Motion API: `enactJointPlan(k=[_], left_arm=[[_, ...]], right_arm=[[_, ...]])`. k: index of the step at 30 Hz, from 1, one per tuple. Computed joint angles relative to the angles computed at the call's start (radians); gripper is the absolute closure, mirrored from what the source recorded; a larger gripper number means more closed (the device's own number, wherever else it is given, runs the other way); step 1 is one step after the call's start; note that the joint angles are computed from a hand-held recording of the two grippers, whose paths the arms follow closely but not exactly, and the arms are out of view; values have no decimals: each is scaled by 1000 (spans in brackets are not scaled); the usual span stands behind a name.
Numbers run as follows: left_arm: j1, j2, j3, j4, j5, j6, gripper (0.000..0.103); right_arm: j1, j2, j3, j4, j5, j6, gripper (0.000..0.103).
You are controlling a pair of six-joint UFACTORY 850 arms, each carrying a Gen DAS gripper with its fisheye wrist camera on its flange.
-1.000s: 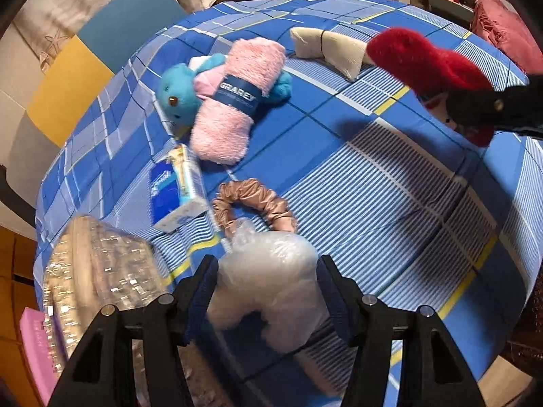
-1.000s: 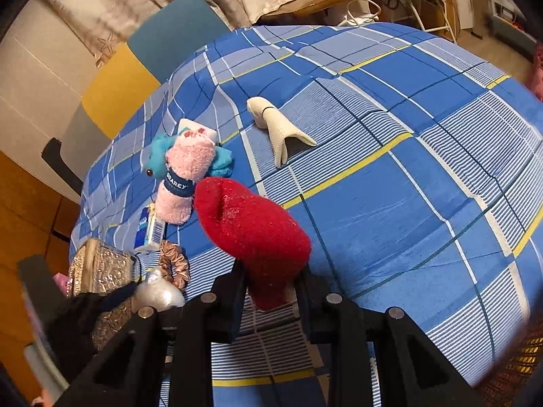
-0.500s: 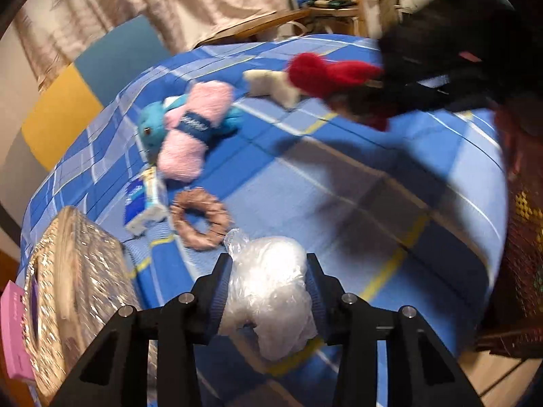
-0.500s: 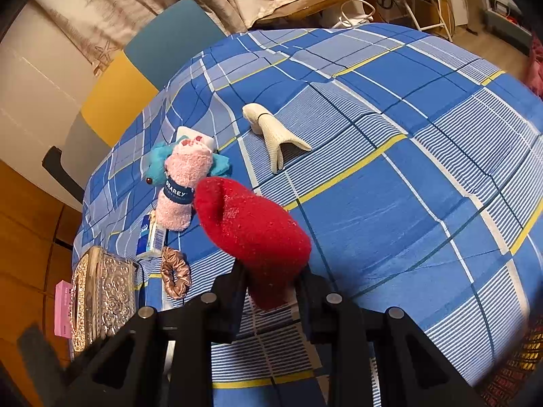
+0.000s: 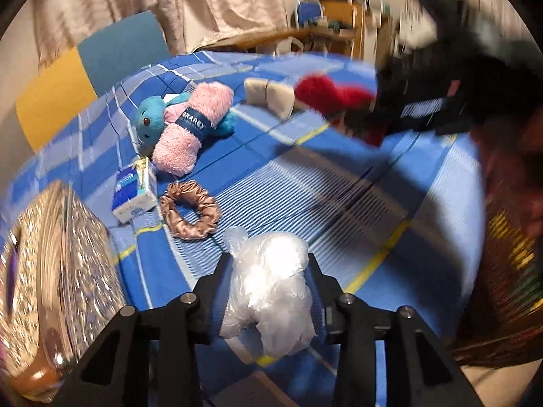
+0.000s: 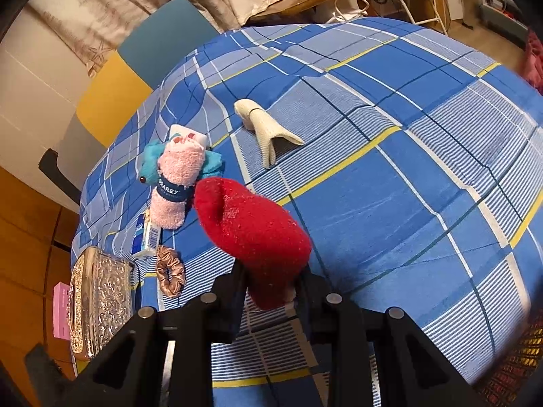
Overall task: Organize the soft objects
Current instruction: 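Grasp the white plastic bag with the left gripper while the right gripper holds the red sock, then lower the bag into the gold tray and open the left gripper while the right carries the sock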
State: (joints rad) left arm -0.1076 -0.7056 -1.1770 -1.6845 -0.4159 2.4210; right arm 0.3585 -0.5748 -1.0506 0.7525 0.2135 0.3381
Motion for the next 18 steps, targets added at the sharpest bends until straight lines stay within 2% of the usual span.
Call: enactJointPlan(k=[2,4,6,12,18], left_arm=[[37,17,1,100,-93,-118,63],[79,30,-9,207,-212,-238,63],[113,50,-3,230,-285,-270,63],[209,104,13,236,-413,-316,63],[320,144,9,200,-480,-291,63]], right_arm=[[-2,6,10,-28,8,35,76],[0,11,13,23,16,-12,76],[1,12,12,52,17,-45,76],[3,2,-2,157,-2,-160,76],[7,6,-1,228,11,-237,76]])
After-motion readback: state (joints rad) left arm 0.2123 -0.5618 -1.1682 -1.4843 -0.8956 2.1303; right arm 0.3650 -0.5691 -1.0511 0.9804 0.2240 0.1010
